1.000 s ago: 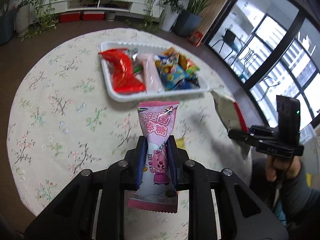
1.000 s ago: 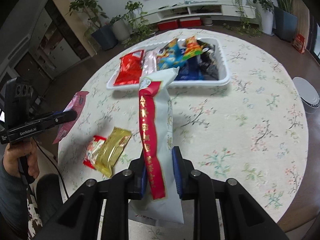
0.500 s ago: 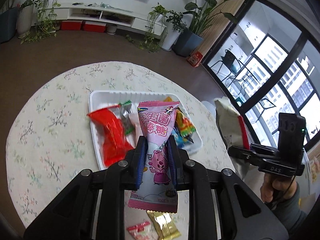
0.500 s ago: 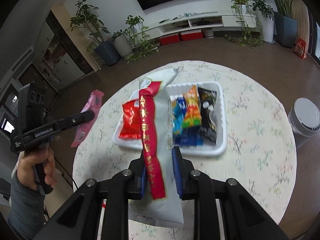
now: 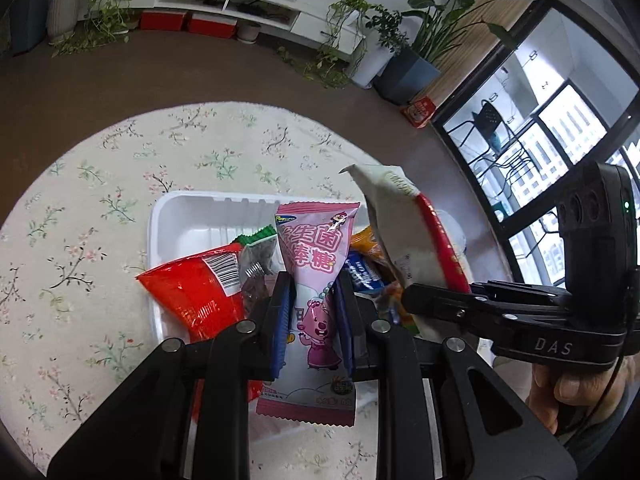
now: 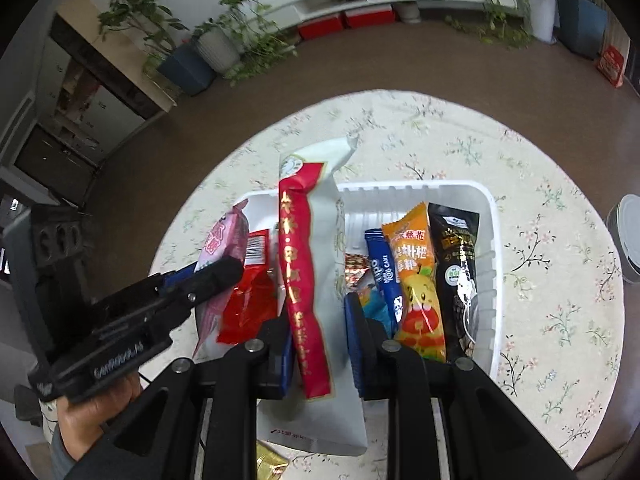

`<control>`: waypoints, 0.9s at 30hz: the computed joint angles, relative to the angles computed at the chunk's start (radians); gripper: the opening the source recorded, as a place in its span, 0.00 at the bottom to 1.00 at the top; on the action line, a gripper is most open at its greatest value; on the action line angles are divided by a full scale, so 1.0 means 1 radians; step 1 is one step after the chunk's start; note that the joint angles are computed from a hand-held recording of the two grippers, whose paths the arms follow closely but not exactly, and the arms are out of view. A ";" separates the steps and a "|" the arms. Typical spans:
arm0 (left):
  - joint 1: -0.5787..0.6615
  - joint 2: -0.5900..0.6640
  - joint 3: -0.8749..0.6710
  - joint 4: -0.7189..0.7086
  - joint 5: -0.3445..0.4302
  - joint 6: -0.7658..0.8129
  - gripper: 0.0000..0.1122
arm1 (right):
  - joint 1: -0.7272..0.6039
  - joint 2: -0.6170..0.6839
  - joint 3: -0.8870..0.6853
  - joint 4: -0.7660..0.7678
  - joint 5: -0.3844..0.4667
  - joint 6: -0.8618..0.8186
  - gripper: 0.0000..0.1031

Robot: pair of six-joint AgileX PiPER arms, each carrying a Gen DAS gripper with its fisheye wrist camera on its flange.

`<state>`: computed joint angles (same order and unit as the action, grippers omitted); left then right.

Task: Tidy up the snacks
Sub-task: 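Carry the white-red wrapper and pink cartoon packet into the white tray with both tools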

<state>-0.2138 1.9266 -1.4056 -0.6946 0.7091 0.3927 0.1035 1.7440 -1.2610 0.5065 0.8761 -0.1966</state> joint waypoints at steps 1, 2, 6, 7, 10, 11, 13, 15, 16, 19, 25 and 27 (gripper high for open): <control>-0.005 0.021 -0.014 0.011 -0.008 -0.013 0.17 | 0.005 0.023 -0.014 -0.016 0.000 0.022 0.24; -0.008 0.038 -0.024 0.020 -0.015 -0.021 0.17 | 0.012 0.040 -0.021 -0.032 -0.006 0.038 0.24; -0.024 0.081 -0.033 0.045 -0.044 -0.037 0.18 | 0.033 0.090 -0.044 -0.075 -0.019 0.075 0.24; -0.028 0.090 -0.036 0.052 -0.049 -0.041 0.18 | 0.038 0.102 -0.050 -0.087 -0.021 0.083 0.24; -0.031 0.108 -0.032 0.054 -0.063 -0.038 0.18 | 0.052 0.140 -0.069 -0.107 -0.014 0.100 0.24; -0.031 0.113 -0.034 0.057 -0.065 -0.040 0.18 | 0.058 0.149 -0.076 -0.119 -0.014 0.111 0.24; -0.032 0.119 -0.038 0.069 -0.070 -0.042 0.19 | 0.067 0.155 -0.071 -0.132 -0.030 0.118 0.24; -0.044 0.128 -0.049 0.101 -0.072 -0.062 0.19 | 0.077 0.164 -0.078 -0.146 -0.034 0.134 0.24; -0.051 0.131 -0.052 0.115 -0.075 -0.073 0.20 | 0.081 0.169 -0.081 -0.154 -0.036 0.139 0.24; -0.064 0.141 -0.060 0.141 -0.083 -0.102 0.20 | 0.098 0.181 -0.097 -0.174 -0.034 0.164 0.24; -0.062 0.143 -0.062 0.141 -0.083 -0.113 0.21 | 0.096 0.196 -0.102 -0.167 -0.042 0.165 0.25; -0.057 0.141 -0.059 0.132 -0.083 -0.111 0.23 | 0.097 0.196 -0.109 -0.181 -0.034 0.166 0.26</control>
<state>-0.2713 2.0673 -1.4647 -0.5626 0.6261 0.2818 0.2002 1.9396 -1.3697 0.3257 0.8425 -0.0305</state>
